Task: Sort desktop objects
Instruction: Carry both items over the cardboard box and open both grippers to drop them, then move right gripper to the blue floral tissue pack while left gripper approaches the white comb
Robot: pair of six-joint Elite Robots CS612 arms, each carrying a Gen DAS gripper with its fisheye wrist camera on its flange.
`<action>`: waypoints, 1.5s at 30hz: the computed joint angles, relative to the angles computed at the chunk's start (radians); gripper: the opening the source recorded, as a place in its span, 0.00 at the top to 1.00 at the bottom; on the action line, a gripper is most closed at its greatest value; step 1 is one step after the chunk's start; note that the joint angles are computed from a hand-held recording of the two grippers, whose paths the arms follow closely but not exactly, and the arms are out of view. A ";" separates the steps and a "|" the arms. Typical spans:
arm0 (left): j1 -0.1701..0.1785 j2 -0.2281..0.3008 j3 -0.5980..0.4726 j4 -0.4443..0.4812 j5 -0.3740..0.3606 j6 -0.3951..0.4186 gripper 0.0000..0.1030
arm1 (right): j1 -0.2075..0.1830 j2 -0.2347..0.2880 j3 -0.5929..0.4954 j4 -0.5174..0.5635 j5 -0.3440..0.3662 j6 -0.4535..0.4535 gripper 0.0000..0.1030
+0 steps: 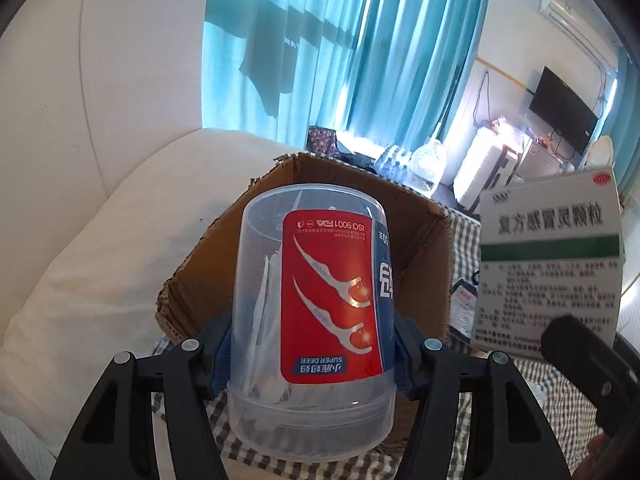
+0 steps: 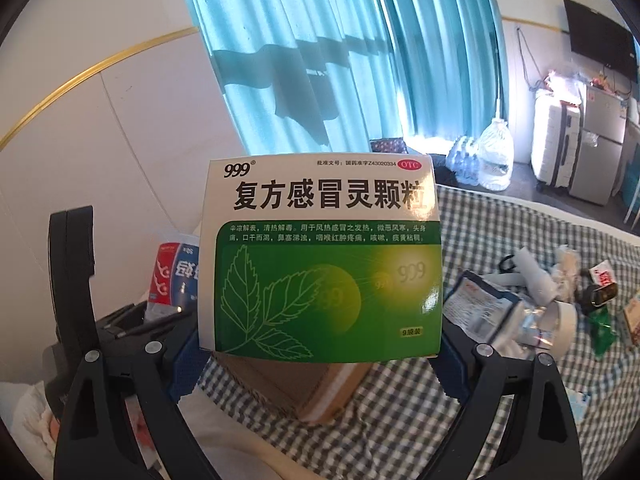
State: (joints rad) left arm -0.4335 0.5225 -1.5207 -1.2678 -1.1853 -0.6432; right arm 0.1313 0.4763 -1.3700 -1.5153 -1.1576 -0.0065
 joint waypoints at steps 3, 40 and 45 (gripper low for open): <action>0.013 -0.004 0.025 0.011 -0.033 0.018 0.37 | 0.004 -0.010 0.037 -0.009 0.005 0.010 0.10; -0.139 0.034 -0.098 0.083 -0.033 0.037 0.01 | -0.092 0.111 -0.263 0.148 -0.212 0.099 0.08; -0.177 0.034 -0.077 0.066 -0.040 0.074 0.01 | -0.144 0.155 -0.349 0.204 -0.235 0.090 0.08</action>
State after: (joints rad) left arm -0.6109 0.5565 -1.5980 -1.2020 -1.2253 -0.5688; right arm -0.0130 0.6312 -1.7192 -1.3112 -1.3927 0.0839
